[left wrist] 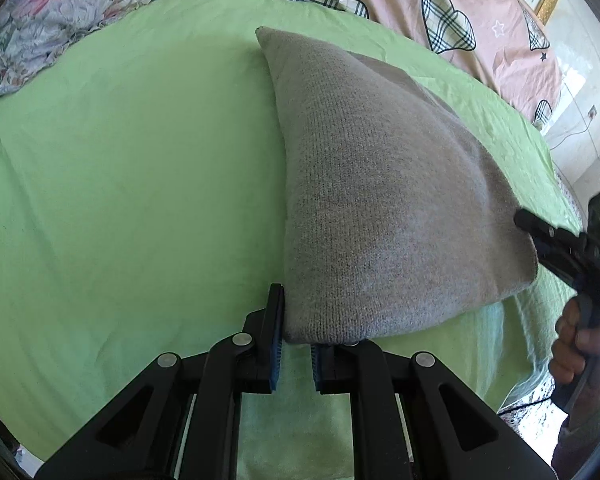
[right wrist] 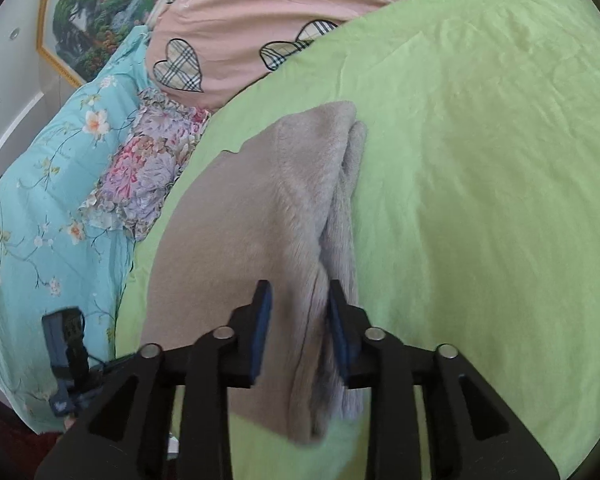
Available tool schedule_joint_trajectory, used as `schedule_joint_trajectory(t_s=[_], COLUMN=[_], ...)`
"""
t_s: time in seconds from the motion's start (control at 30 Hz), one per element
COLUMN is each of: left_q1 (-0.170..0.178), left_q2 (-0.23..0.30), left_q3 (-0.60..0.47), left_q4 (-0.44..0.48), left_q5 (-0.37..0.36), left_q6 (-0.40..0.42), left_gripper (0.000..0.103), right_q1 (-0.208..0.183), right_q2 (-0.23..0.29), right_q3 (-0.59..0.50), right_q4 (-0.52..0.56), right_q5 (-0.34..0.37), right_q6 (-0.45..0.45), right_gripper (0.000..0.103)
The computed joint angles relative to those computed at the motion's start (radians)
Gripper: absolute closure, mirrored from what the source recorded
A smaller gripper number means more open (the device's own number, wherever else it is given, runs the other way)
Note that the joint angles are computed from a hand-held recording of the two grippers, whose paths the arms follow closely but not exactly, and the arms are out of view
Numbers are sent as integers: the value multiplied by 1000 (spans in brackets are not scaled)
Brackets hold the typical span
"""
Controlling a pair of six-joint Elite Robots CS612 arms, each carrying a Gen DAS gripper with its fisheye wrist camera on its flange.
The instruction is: Fold small clothes
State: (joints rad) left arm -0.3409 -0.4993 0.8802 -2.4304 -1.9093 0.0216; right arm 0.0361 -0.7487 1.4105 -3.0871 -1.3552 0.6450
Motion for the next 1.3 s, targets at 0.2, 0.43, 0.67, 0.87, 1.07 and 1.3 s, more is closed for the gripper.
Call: schedule_joint_trajectory(t_s=[0.2, 0.43, 0.67, 0.87, 1.07, 1.3], left_q1=[-1, 10, 37, 39, 12, -6], left_q2=[4, -25, -35, 42, 178, 294], left_q3=[-13, 15, -10, -175, -443, -628], left_q4=[26, 52, 15, 32, 114, 258], left_q5=[-2, -54, -195, -309, -265, -206], left_q6=[13, 168, 231, 163, 135, 135], left_gripper=[92, 89, 89, 79, 58, 77], right_q1=[16, 12, 1, 16, 20, 10], right_q2=[-12, -26, -59, -2, 54, 96], right_q3=[-11, 5, 31, -102, -211, -260], right_q4=[164, 165, 63, 108, 187, 301], right_q5=[-129, -117, -142, -107, -80, -73], right_q6=[-95, -75, -8, -65, -116, -105], right_gripper=[95, 90, 82, 79, 75, 78])
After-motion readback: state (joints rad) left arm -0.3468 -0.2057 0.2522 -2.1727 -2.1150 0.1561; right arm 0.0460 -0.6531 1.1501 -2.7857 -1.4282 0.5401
